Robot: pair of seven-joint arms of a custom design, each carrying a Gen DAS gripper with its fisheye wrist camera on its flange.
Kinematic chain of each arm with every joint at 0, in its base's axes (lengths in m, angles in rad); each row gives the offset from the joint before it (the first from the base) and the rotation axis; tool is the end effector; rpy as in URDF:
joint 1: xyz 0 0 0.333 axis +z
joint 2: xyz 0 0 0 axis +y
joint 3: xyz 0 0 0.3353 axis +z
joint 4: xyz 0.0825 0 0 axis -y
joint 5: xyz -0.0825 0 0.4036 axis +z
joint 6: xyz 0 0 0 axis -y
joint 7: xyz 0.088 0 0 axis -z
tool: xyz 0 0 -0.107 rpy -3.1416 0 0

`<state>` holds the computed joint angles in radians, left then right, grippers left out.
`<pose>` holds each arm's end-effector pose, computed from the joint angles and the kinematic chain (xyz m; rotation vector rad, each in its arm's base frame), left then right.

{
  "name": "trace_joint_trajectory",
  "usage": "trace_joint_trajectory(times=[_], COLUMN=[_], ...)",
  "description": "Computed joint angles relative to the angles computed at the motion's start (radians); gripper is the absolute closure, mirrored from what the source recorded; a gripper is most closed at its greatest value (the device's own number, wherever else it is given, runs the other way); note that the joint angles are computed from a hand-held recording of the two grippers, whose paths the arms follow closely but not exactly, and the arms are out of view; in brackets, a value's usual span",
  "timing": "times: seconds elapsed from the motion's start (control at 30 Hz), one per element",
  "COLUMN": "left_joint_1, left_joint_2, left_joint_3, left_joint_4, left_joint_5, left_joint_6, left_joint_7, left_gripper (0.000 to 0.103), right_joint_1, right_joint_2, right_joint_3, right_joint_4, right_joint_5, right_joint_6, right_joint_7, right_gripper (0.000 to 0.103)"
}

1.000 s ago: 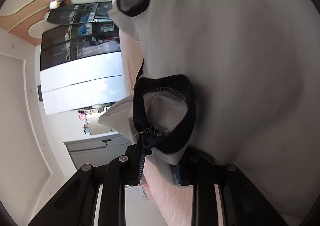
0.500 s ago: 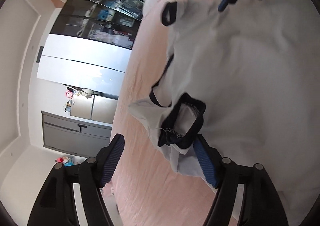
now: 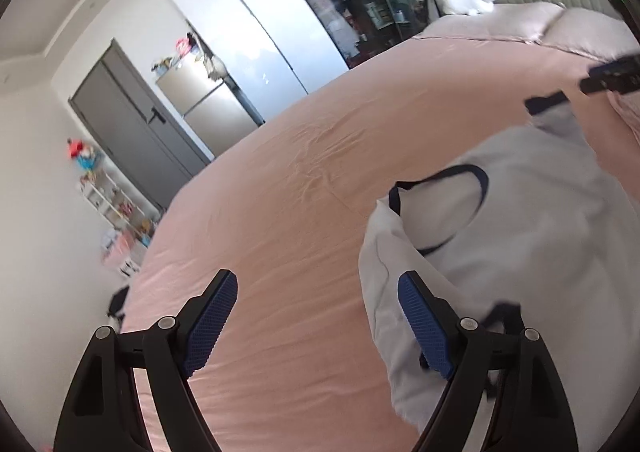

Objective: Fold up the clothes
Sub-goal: 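Lay the T-shirt back on the bed and open both grippers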

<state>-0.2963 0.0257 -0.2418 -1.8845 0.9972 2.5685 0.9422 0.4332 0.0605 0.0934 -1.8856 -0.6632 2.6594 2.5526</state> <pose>0.5363 -0.3339 0.5724 -1.0397 1.9511 -0.5119 0.5475 0.3369 0.5629 -1.7138 1.6734 -0.6559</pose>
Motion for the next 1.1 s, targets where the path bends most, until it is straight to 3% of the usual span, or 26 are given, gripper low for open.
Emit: trace_joint_trajectory(times=[0.03, 0.1, 0.23, 0.33, 0.4, 0.47, 0.6, 0.73, 0.9, 1.03, 1.1], left_joint_1=[-0.001, -0.005, -0.022, -0.033, -0.050, -0.070, -0.069, -0.060, -0.039, -0.022, -0.013], left_joint_2=[0.015, 0.038, 0.065, 0.116, 0.132, 0.142, 0.102, 0.071, 0.060, 0.023, -0.001], left_joint_3=[0.000, -0.001, 0.000, 0.010, 0.018, 0.025, 0.027, 0.020, 0.011, 0.006, 0.004], left_joint_4=[0.013, 0.038, 0.074, 0.128, 0.152, 0.174, 0.137, 0.109, 0.090, 0.040, 0.009], left_joint_5=[-0.008, -0.066, -0.131, -0.162, -0.160, -0.135, -0.114, -0.105, -0.186, -0.273, -0.316], left_joint_6=[-0.005, -0.006, -0.037, -0.060, -0.094, -0.150, -0.130, -0.123, -0.108, -0.074, -0.053], left_joint_7=[-0.011, 0.006, 0.034, 0.051, 0.031, -0.012, -0.025, -0.014, 0.022, 0.065, 0.085], left_gripper=[0.021, 0.020, 0.020, 0.020, 0.020, 0.020, 0.020, 0.020, 0.020, 0.020, 0.020], right_joint_1=[-0.010, -0.014, -0.032, -0.041, -0.041, -0.056, -0.090, -0.068, -0.014, -0.030, 0.009], right_joint_2=[0.000, 0.013, -0.001, -0.009, 0.016, 0.031, 0.031, 0.036, 0.071, 0.090, 0.089], right_joint_3=[-0.004, -0.012, -0.025, -0.034, -0.032, -0.028, 0.001, 0.007, -0.027, 0.009, -0.034], right_joint_4=[-0.007, 0.011, -0.034, -0.067, -0.037, -0.041, -0.111, -0.102, -0.045, -0.052, -0.055], right_joint_5=[0.057, 0.060, 0.108, 0.072, 0.062, 0.182, 0.522, 0.656, 0.606, 0.749, 0.685], right_joint_6=[0.018, -0.006, 0.036, 0.067, 0.031, 0.077, 0.302, 0.320, 0.239, 0.326, 0.344], right_joint_7=[0.008, 0.039, 0.116, 0.218, 0.243, 0.182, -0.029, -0.149, -0.153, -0.268, -0.238], right_gripper=[0.023, 0.023, 0.023, 0.023, 0.023, 0.024, 0.023, 0.023, 0.023, 0.023, 0.023])
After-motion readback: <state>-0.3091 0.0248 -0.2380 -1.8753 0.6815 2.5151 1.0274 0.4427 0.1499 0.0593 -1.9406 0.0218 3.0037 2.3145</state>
